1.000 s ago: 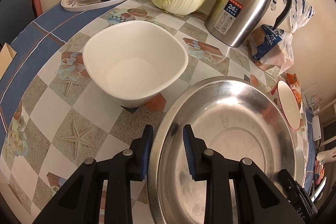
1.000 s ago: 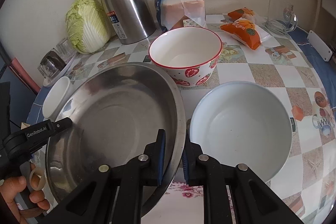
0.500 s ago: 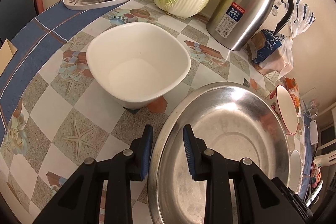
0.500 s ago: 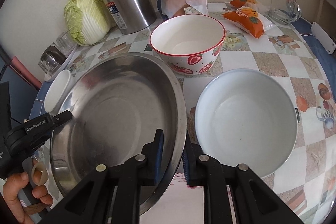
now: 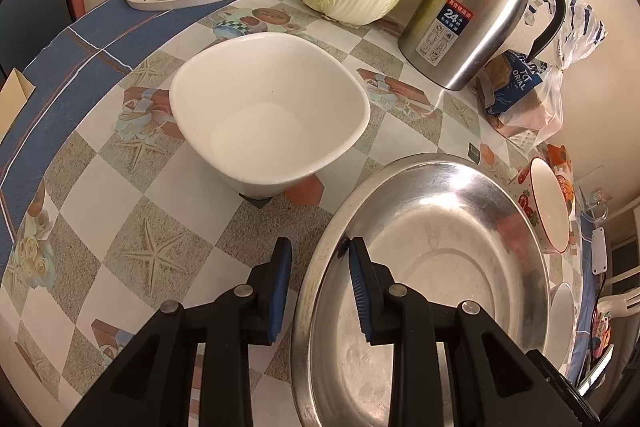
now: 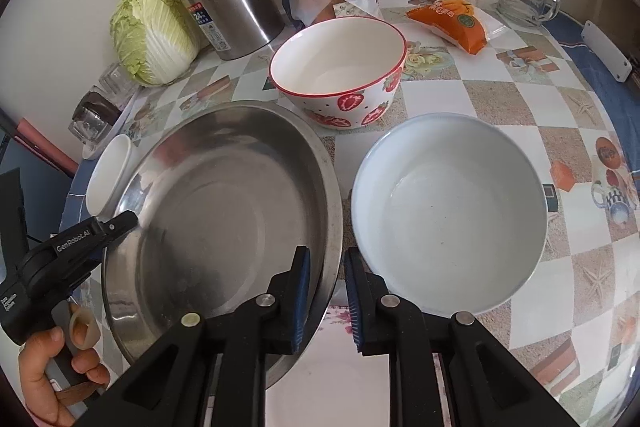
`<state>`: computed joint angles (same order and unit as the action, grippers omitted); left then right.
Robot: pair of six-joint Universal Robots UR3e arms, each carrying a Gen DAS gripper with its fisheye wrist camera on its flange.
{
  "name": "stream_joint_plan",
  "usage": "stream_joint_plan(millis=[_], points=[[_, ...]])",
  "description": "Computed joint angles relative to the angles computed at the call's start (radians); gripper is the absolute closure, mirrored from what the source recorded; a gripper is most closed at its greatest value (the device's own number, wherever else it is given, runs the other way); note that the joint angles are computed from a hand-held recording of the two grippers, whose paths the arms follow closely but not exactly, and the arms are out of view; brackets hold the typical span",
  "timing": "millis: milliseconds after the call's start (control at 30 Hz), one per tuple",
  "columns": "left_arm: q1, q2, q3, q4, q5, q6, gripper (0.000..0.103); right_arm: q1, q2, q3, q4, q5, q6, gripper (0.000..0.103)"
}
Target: Organize plates and bowls
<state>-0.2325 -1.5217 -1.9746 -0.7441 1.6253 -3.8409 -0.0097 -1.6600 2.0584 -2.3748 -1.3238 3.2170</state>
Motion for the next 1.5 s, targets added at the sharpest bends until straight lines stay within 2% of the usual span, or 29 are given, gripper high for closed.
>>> stream_joint_plan(millis=[100,433,700,1067,1500], points=[[0.005,0.008,0.009,-0.030,-0.013,0.005,0.074,-0.026,-0.024,0.002,0.050,0.024,0.000,0.082],[0.018,0.027,-0.002,-0.028,-0.037,0.037,0.074,-0.003,-0.039,-0.023,0.099,-0.008,-0.009,0.082],[0.017,0.028,-0.023,0.027,-0.033,0.042,0.074,0.009,-0.012,0.002,-0.006,-0.002,-0.004,0.083],[0.006,0.011,-0.011,0.030,-0.005,0.047,0.074,0.040,0.037,0.036,-0.173,-0.037,0.008,0.083],[-0.001,0.018,0.032,-0.053,0.008,0.046,0.072,0.032,0.022,0.031,-0.143,-0.032,0.005,0.082]])
